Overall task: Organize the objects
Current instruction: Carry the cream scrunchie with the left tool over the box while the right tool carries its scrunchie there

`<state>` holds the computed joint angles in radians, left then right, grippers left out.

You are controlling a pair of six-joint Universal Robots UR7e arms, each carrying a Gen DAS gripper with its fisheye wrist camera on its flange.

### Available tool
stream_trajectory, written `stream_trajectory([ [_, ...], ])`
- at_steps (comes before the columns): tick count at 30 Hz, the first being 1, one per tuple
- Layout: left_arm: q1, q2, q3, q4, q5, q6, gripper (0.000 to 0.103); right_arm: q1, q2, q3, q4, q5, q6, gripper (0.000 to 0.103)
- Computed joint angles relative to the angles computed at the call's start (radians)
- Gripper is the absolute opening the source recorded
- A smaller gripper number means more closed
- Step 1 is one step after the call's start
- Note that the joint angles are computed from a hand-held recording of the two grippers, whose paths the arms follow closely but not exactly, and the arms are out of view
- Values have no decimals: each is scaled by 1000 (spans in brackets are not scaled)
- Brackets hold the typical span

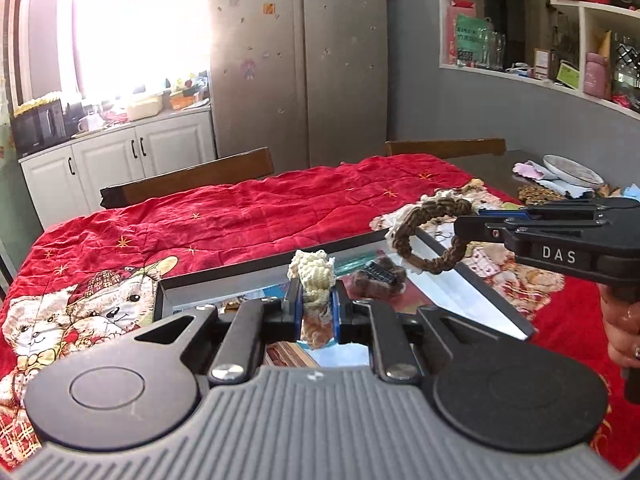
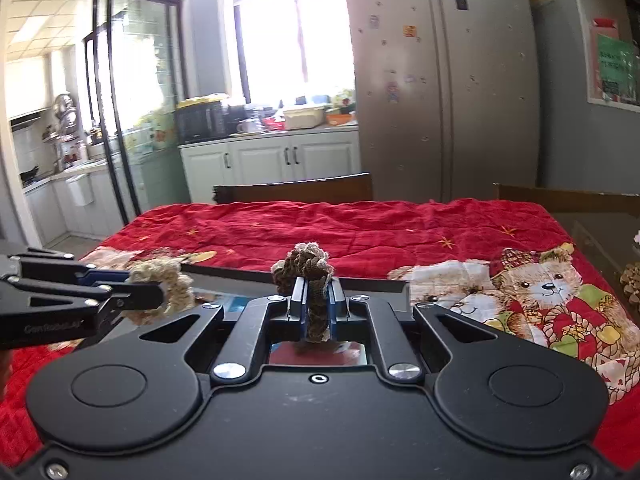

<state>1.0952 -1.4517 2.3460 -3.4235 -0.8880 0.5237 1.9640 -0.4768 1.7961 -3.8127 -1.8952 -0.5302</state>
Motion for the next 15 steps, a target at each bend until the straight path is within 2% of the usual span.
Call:
stream_trajectory([
  [7, 29, 74, -58, -36, -9, 4, 17, -9, 49, -102, -15, -42, 10, 10],
  [15, 74, 157, -121, -71, -51, 6, 18, -41, 97, -145, -45, -47, 19, 10],
])
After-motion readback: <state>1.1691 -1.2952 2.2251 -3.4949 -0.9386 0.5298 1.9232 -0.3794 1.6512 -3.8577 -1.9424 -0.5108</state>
